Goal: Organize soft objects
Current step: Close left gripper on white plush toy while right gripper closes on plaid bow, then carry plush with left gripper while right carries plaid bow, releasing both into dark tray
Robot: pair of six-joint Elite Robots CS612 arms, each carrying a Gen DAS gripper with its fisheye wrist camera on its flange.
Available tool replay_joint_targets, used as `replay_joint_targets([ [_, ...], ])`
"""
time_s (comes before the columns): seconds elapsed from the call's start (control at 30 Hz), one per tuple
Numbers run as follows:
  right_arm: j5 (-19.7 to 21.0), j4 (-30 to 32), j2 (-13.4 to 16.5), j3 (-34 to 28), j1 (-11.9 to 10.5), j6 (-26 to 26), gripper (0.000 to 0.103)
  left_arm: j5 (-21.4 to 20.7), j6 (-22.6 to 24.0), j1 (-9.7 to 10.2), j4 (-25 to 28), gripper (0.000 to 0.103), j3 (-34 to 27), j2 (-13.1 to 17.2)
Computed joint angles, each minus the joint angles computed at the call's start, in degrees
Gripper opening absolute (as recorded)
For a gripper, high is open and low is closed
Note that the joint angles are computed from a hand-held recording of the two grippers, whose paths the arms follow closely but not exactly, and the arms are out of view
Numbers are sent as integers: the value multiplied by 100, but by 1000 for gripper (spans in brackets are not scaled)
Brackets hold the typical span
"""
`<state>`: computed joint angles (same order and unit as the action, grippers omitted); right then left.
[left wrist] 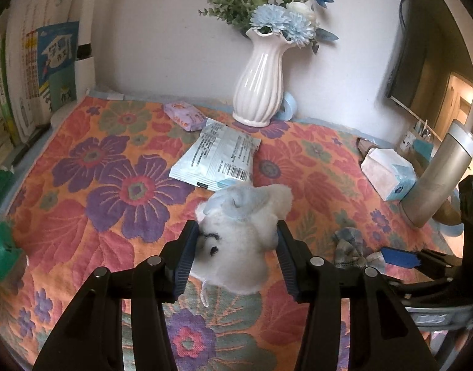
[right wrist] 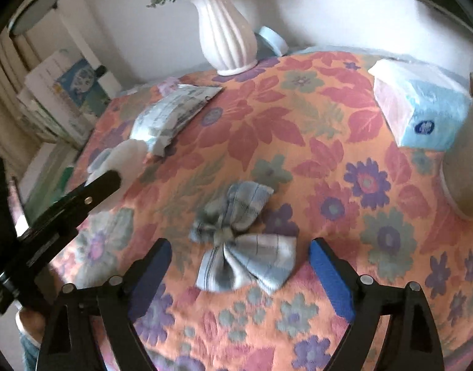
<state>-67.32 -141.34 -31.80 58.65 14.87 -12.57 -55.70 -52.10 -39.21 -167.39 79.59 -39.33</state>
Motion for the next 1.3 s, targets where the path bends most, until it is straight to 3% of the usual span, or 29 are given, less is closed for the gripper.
replay_joint_targets([
  [0.03,-232,-247,-15,76,49,-36,63,1,-8,0,0,47,2,0],
  [0.1,-625,-548,-33,173,125,-217,49,-13,-8,4,-19,47,4,2],
  [0.13,-681,-651,-53,227,145,-283,32,-28,2,7,-24,47,0,4],
  [0.17,-638,-688,-64,255,146,-352,25,-24,-1,5,-6,47,-3,4],
  [0.27,-620,-776,-85,315,140,-434,23,-22,1,3,23,47,-17,6],
  [0.43,-216,-736,-177,464,35,-347,23,-51,-25,1,83,47,-14,-11],
  [0.63,-87,-986,-441,892,-116,-237,23,-610,125,-88,-549,47,111,-51],
  [0.8,-252,-1063,-669,1199,-291,-109,23,-1103,500,-209,-994,47,-90,40],
  [1.03,-133,-1602,-989,1647,-670,283,23,-1579,1366,-379,-998,47,-822,259],
  [1.3,-97,-2445,-1222,1843,-1195,1044,23,-1952,2442,-545,-323,47,-2404,827],
])
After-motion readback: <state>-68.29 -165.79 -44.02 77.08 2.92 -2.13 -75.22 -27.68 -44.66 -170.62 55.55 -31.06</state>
